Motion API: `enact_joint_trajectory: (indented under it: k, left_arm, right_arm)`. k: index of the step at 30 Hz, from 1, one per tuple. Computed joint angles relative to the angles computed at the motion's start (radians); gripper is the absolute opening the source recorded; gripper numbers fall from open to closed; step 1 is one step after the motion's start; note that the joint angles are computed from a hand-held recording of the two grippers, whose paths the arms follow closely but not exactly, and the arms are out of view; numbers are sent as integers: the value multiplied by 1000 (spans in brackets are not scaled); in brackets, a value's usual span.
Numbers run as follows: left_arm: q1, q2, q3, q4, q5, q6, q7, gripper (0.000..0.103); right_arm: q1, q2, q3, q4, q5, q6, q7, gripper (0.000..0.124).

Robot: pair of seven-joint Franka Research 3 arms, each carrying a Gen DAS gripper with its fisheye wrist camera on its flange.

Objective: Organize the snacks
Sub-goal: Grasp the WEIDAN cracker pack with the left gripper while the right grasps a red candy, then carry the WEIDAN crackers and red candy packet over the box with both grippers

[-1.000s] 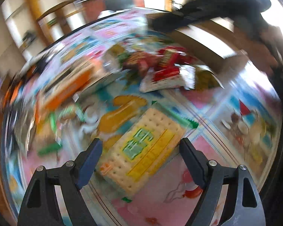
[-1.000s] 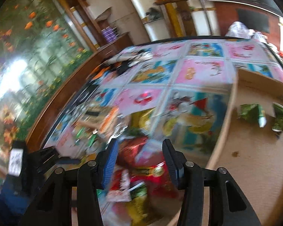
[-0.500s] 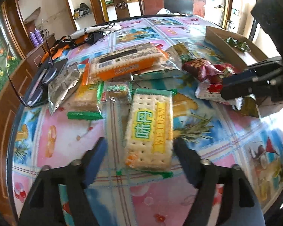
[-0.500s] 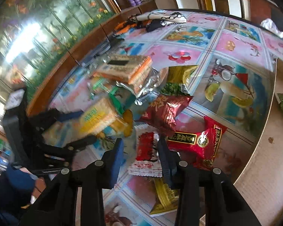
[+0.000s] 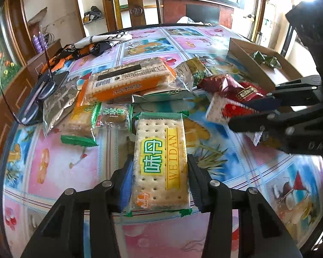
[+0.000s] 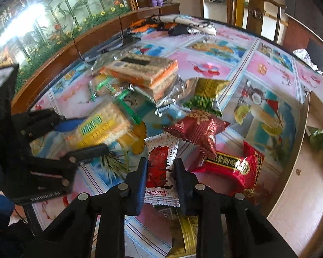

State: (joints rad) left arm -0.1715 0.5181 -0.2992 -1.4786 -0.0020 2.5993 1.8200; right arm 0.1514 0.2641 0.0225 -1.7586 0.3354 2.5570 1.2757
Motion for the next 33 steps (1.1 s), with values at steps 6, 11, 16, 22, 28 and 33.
enact_joint_trajectory:
  k: [6,11,16,22,28,33]
  left_arm:
    - [25,-21,-43,-30,-65,65,25,45]
    - [16,0,-78,16,-98,102,53,45]
    - [-30,58,-84,121,-95,79,50,45]
    - [-71,107,-88,199,-93,43,47,45]
    - [-100,148,-88,272,-97,8,37,45]
    - [-140,196,-90,370,-97,-34,34,45]
  right_arm:
    - [-44,-39,28,-37,180,89,-82,27]
    - [-55,-53,15,-53,271,166,-63,27]
    - [-68,-48,-5,-49,274,188,21,27]
    - [-81,-56,-19,-59,242,201,93,27]
    - [-95,-66,-27,-76,221,215,141,27]
    - [-116,-84,-40,-98,231,243,180,27]
